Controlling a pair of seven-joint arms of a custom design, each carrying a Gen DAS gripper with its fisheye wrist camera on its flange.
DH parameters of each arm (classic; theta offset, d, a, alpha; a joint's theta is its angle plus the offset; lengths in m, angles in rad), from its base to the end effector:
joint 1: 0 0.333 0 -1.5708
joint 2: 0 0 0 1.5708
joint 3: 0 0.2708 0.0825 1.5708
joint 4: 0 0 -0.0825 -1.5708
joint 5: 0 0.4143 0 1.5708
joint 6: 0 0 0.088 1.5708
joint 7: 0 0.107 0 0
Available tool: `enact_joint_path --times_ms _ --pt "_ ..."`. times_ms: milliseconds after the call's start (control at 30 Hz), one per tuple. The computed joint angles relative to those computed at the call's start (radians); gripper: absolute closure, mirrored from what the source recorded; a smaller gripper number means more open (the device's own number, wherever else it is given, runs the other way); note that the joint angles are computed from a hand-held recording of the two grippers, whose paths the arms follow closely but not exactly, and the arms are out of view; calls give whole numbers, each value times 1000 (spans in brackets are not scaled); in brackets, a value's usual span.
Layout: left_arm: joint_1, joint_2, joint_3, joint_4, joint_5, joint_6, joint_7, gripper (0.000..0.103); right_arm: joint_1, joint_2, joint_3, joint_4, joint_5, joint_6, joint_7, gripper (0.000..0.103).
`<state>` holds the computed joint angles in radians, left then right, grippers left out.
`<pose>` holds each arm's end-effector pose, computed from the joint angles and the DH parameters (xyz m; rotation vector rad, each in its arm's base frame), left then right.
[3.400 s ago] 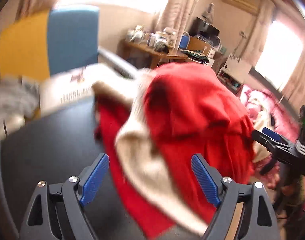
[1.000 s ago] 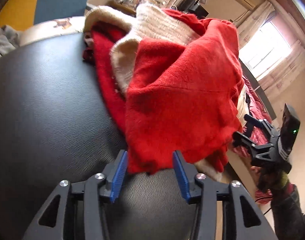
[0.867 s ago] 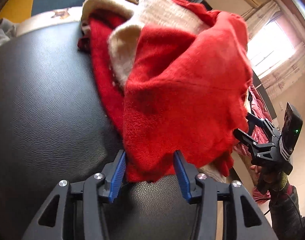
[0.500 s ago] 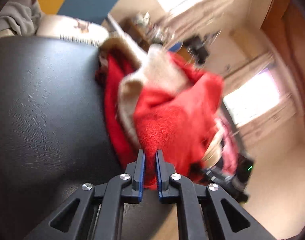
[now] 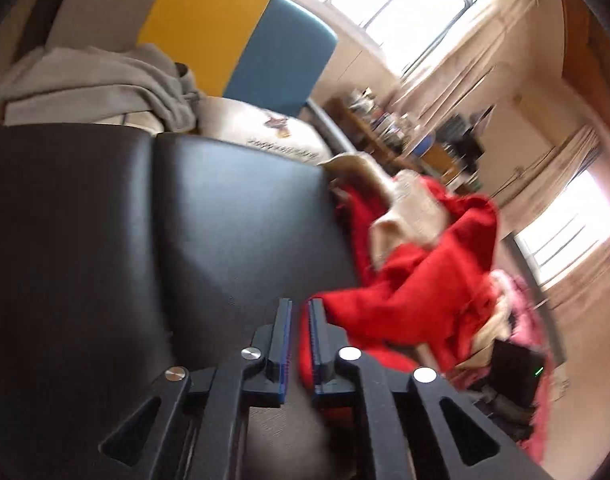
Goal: Fold clothes
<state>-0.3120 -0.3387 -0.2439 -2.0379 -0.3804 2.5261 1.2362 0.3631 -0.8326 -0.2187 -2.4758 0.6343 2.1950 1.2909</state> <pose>0.4609 -0.3014 0.6304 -1.9755 2.0285 -1.2845 0.4038 0.0677 0.5856 -1.7385 1.4098 0.1789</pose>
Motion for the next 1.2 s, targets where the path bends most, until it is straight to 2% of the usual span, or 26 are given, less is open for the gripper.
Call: enact_joint_path --times_ms 67,100,133,167,200,333,400,467,600,700,767,833,867,900,967,1000,1167,1200 --pt "12 -19 -19 -10 67 -57 -2 82 6 27 -10 12 18 -13 18 86" --pt "9 -8 -29 2 90 -77 7 80 10 50 -27 26 23 -18 26 72" --pt "2 9 -37 19 108 -90 26 78 -18 38 -20 10 23 -21 34 62" --pt "-7 31 -47 43 128 -99 48 75 -52 1 -12 -21 5 -22 52 38" --pt "-17 61 -58 74 147 -105 73 72 -78 -31 -7 -45 -13 -18 67 27" --pt "-57 176 -79 200 193 -122 181 63 -189 -180 11 -133 -115 22 147 24" --pt "-70 229 -85 258 228 -132 227 59 -245 -212 20 -145 -198 68 176 10" --pt "-82 294 -91 325 272 -158 263 59 -290 -210 35 -143 -276 121 211 0" --pt "-107 405 -85 439 363 -211 311 59 -320 -134 36 -113 -382 237 261 0" --pt "-127 478 -75 520 418 -250 356 59 -279 -47 -12 -67 -405 298 245 1" --pt "-142 531 -70 578 431 -269 387 59 -241 14 -47 -30 -391 336 217 6" --pt "-158 589 -66 647 433 -303 415 59 -208 72 -78 10 -362 346 194 13" --pt "-164 615 -65 677 427 -322 440 59 -187 94 -98 27 -335 336 179 27" --pt "-173 639 -64 703 427 -339 464 58 -163 109 -123 41 -298 314 158 50" --pt "-199 676 -56 735 456 -362 501 58 -135 139 -156 64 -228 268 119 76" --pt "-210 687 -49 743 469 -366 496 58 -142 150 -153 65 -212 247 109 82" --pt "-222 720 -28 758 441 -343 392 59 -180 182 -147 73 -128 174 53 82" --pt "-217 719 -27 755 421 -338 359 67 -186 189 -146 80 -109 159 48 82"
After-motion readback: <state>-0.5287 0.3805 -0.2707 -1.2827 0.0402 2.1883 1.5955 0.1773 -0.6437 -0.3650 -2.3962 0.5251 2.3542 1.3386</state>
